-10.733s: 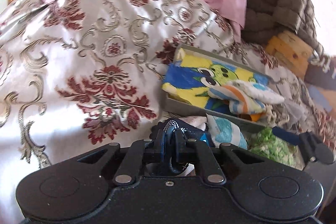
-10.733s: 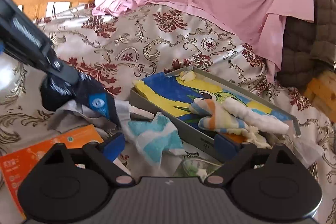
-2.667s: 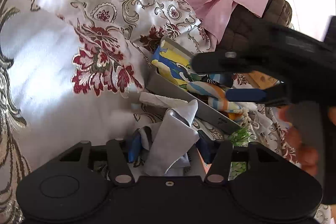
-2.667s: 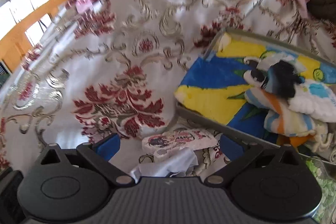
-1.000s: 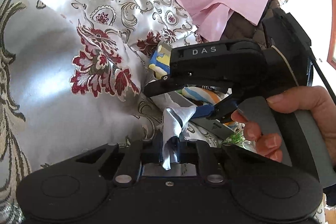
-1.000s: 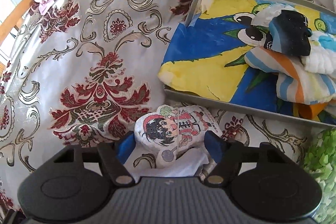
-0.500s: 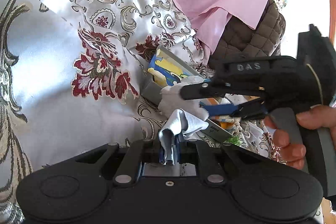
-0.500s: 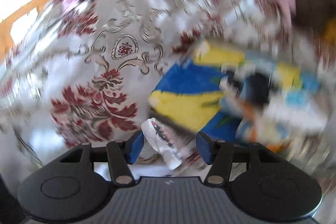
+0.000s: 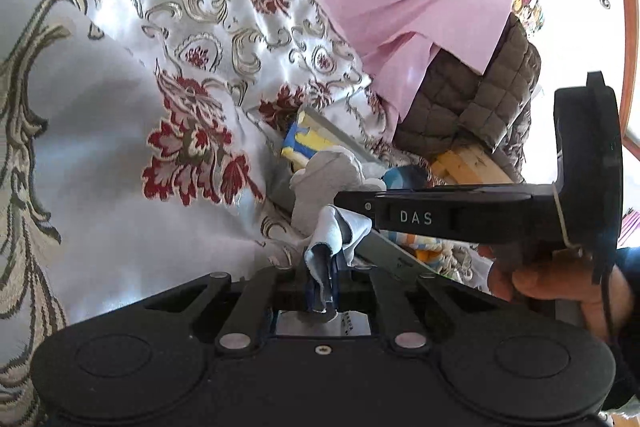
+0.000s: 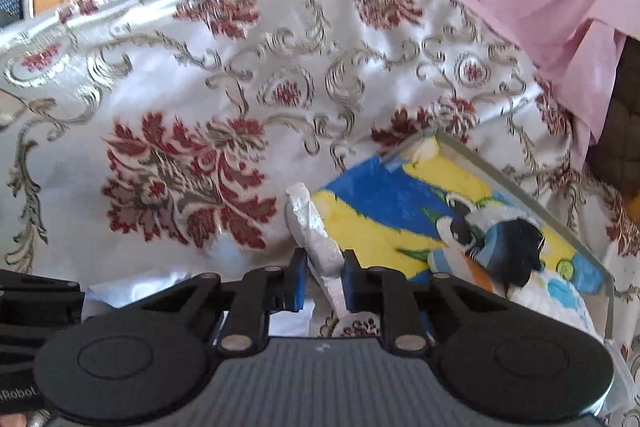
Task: Organize soft objects
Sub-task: 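Carry the grey cloth with the left tool while the right tool carries the cartoon pouch into the tray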
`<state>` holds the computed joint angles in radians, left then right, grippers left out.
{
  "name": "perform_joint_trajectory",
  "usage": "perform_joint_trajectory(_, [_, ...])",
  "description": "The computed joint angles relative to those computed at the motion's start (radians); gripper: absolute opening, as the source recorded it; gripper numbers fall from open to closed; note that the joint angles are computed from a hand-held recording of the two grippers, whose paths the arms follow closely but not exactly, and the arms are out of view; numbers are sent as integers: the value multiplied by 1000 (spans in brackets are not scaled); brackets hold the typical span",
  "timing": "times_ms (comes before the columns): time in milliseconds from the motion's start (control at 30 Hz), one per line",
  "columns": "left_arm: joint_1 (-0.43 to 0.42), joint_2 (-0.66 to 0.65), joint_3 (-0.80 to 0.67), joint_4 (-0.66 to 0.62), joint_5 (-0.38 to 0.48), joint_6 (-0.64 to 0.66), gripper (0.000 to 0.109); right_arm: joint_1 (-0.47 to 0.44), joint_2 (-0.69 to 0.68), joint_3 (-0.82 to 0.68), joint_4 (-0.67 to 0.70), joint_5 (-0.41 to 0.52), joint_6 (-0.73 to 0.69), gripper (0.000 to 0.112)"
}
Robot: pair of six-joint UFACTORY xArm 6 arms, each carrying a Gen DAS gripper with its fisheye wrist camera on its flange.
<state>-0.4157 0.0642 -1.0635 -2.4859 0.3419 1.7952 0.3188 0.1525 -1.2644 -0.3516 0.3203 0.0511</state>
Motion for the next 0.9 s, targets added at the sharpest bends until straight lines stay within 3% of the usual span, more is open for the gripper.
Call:
perform_joint_trajectory(200, [5,-36,19,-190,10,207,5,-23,-51,64,218,-134,-147,18])
perform_joint_trajectory(400, [8,-19,-69,-375,-65,415,5,-64,-26,32,557,-195,-342,16])
perform_joint_trajectory(600, [8,89,-287,-479,-172,601,5,-112,39,-55,916,-77,-577,14])
perform_joint_trajectory(700, [1,151,-383,-463,-227,589,5,-136,45,-64,1088,-26,-714,33])
perform_joint_trajectory(900, [-25,261,-529,-445,-305,635,5,-180,75,-92,1119,61,-739,40])
